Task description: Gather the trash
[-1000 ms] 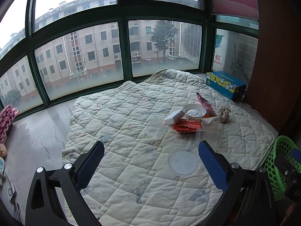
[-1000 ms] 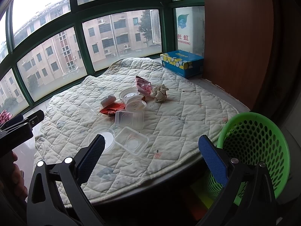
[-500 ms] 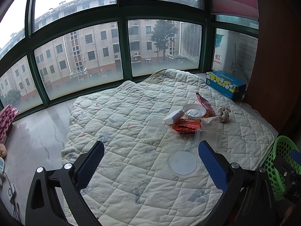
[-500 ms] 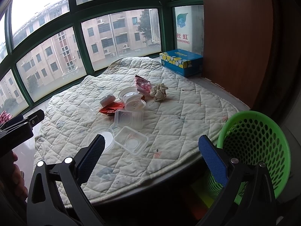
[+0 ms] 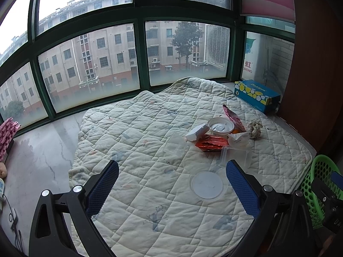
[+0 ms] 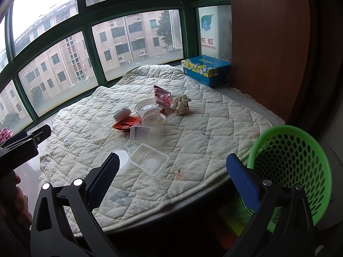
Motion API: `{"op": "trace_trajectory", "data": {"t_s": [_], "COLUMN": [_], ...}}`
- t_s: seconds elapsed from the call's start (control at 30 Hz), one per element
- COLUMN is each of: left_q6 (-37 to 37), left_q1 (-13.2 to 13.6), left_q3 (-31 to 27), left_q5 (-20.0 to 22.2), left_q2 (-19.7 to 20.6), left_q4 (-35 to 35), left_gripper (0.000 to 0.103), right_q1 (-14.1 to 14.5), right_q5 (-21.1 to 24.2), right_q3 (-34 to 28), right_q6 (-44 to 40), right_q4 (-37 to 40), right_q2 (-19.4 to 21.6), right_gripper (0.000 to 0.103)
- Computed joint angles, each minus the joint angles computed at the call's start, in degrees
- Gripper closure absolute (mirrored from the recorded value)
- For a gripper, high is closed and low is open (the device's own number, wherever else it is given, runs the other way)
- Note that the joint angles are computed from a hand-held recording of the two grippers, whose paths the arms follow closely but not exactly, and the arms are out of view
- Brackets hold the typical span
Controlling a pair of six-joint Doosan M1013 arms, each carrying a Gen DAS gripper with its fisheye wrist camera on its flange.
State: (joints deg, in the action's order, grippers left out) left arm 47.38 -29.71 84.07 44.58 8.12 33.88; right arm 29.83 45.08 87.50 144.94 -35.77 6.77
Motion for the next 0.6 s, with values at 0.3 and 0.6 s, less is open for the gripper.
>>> {"op": "trace_trajectory", "data": {"t_s": [0.3,0.6], "left_q6": [0.01,0.39], "left_q1": [-0.02,0.03], "left_q3": [-0.21,-0.24], "left_q5": [0.12,0.04], "left_q2": [0.19,0.26], "left_q4": [-0.12,-0.39], "left_gripper": [0.006,0.006], "right_q1": [-0.08,-0.1], "right_q5": [-0.11,-0.02], "right_q3": [0.0,-0.04], "right_q6": [-0.07,-0.08], "right_q4": [0.25,0.16], "right_q2": [0.0,0.06], "right_gripper": [0.005,0.005]}}
